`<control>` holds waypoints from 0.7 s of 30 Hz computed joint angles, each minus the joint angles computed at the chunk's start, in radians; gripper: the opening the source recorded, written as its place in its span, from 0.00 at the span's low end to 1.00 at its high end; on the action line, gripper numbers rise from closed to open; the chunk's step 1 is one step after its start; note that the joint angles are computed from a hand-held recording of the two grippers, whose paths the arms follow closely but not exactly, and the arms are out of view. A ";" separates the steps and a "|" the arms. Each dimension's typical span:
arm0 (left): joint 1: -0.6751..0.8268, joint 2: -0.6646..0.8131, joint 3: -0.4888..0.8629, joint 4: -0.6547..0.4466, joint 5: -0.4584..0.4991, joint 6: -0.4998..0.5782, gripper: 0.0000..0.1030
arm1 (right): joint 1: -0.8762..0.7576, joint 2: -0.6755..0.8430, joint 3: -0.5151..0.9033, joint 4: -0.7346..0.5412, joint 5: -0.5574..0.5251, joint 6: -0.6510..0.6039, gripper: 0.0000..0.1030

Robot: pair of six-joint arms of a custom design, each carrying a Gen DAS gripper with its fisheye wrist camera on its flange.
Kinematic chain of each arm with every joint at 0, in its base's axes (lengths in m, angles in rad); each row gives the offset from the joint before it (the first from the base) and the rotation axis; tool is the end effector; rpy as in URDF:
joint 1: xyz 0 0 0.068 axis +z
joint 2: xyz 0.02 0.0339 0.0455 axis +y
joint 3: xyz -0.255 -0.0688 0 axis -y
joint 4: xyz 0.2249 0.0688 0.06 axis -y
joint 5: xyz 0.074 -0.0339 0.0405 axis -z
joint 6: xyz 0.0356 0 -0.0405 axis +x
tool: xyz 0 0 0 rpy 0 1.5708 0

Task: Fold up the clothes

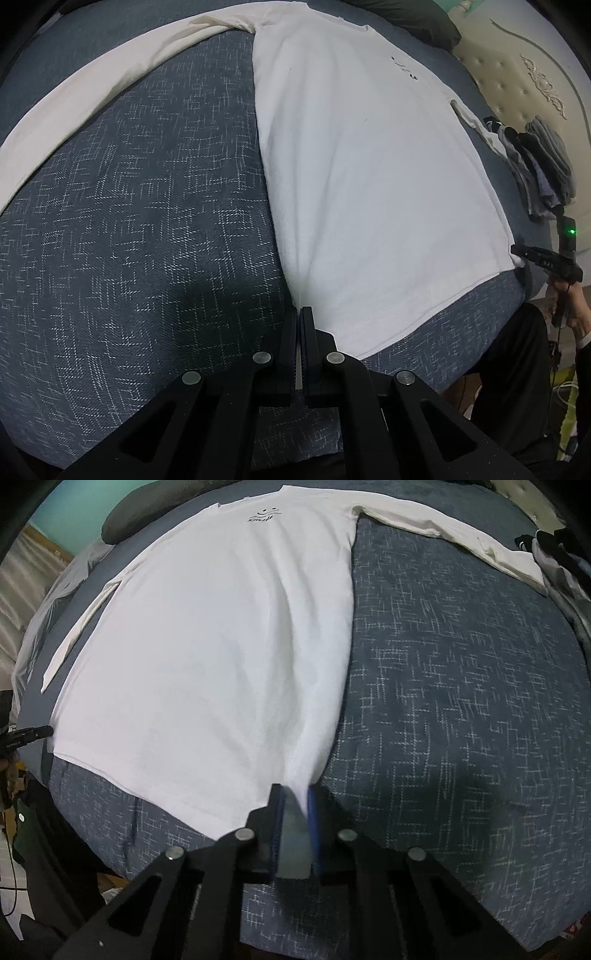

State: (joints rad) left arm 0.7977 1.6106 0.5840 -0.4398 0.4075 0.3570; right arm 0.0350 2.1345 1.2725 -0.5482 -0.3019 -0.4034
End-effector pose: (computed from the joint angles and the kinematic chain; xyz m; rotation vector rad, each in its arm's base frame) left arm 0.1561 0.1398 0.1008 -0.5835 2.7436 -0.4056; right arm 0.3649 0.0234 0.0908 -0.6661 2.8267 0.3914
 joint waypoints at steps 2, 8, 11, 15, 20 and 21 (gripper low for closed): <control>0.011 0.002 0.015 -0.018 0.001 0.010 0.01 | -0.009 -0.005 -0.009 0.010 -0.011 -0.006 0.03; 0.045 0.006 0.027 -0.043 0.001 0.048 0.01 | -0.069 -0.026 -0.006 -0.001 -0.074 -0.018 0.02; 0.044 0.006 0.025 -0.041 -0.001 0.047 0.01 | -0.103 -0.035 0.002 -0.020 -0.105 -0.017 0.02; 0.026 0.014 0.023 -0.027 -0.005 0.025 0.01 | -0.138 0.002 0.052 -0.045 -0.137 0.024 0.01; 0.006 0.017 0.015 -0.008 -0.013 -0.006 0.01 | -0.156 0.020 0.088 -0.069 -0.158 0.064 0.01; 0.004 0.015 0.013 -0.006 -0.014 -0.012 0.01 | -0.157 0.027 0.096 -0.069 -0.157 0.067 0.01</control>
State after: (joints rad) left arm 0.8017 1.6253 0.5972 -0.4456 0.3930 0.3451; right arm -0.1219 2.1615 1.3686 -0.6172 -0.4591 -0.3361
